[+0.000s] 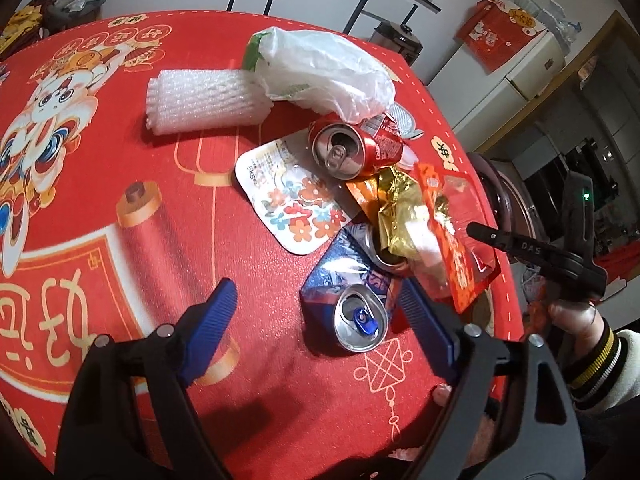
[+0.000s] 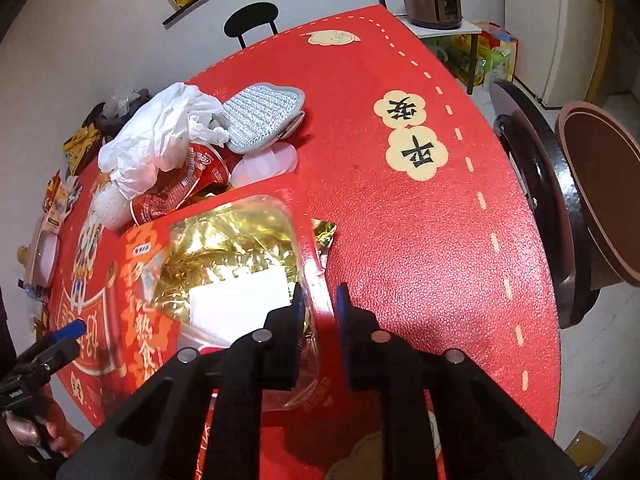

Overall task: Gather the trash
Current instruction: 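Grasp the red-labelled plastic food tray by its rim with the right tool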

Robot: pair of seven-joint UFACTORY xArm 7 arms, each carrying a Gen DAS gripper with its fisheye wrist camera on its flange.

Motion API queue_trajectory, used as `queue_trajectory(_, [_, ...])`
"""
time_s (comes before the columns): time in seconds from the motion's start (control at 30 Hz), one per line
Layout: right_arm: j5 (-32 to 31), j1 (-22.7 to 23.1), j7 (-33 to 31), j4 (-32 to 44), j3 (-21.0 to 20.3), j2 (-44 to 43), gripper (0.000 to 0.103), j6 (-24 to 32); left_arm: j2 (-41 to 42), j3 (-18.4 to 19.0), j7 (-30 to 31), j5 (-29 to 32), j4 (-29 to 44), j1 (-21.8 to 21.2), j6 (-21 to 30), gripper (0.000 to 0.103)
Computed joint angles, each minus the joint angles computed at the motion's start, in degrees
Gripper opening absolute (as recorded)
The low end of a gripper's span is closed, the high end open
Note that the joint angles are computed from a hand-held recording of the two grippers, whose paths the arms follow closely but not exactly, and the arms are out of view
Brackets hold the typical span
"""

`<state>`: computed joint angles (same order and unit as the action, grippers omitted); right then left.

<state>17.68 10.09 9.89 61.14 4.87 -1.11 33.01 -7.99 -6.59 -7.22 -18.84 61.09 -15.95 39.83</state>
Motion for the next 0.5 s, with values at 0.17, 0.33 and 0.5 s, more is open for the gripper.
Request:
queue_trajectory(0.17, [3.34, -0.17, -0.26, -2.42, -0.61, -2.78, 0.011, -2.37, 1.03, -0.32, 0.43, -0.27, 1.00, -0.49, 1.24, 0.082])
queue_trajectory(0.33, [4.90, 0.07, -1.37, -4.08, -1.31, -5.30, 0.011, -4.14, 3.82, -0.92, 0.94, -0.17, 3.68, -0.95, 4.10, 0.082])
queue_trajectory(0.5, [7.80, 0.82, -4.11, -5.39, -2.19, -7.51, 0.011, -5.49, 6.97, -1.63, 0.47, 0.01, 6.45, -1.27, 7.39, 0.082])
